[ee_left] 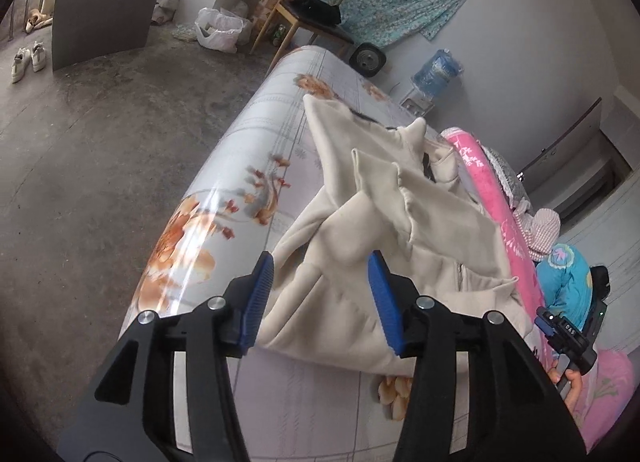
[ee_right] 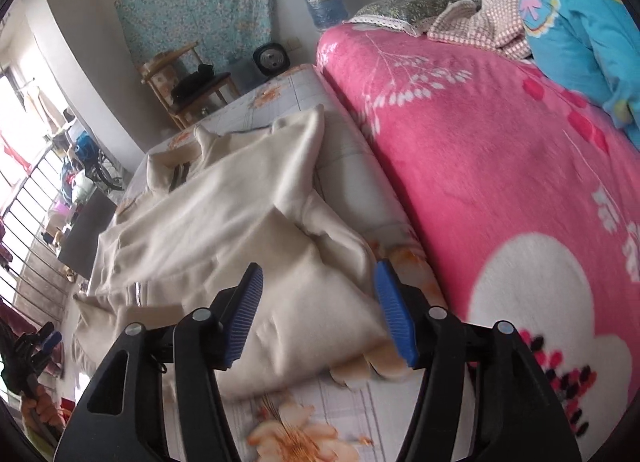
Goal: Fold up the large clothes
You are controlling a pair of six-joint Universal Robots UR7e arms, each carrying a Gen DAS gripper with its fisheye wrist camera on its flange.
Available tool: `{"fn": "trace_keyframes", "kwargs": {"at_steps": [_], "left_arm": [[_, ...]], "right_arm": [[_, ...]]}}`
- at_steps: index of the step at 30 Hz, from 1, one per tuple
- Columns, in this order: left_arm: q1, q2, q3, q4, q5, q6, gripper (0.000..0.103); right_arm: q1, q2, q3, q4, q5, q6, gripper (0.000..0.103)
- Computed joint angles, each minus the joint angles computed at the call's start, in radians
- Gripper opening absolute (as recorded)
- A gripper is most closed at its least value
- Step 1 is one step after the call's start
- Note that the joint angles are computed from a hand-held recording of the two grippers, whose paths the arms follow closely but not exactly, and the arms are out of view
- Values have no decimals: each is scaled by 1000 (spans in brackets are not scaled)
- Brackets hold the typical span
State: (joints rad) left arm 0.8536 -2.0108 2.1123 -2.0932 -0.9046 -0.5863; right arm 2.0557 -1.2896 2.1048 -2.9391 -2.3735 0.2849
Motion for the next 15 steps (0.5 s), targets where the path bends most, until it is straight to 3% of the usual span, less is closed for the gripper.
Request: {"fn": "trace_keyframes", "kwargs": {"at_steps": [3, 4, 7, 15], "left_arm": [[-26, -53, 21, 103, -6, -71, 51], [-29, -68, 32, 115, -12, -81, 56], [-22, -85, 60, 134, -29, -115, 58], [26, -67, 129, -95, -55, -108, 56]], "right_arm": [[4, -41, 37, 56, 2, 54, 59], [4, -50, 48, 69, 8, 63, 59], [-7, -49, 55, 102, 13, 65, 59], [-78, -18, 73, -72, 145, 31, 59]]}}
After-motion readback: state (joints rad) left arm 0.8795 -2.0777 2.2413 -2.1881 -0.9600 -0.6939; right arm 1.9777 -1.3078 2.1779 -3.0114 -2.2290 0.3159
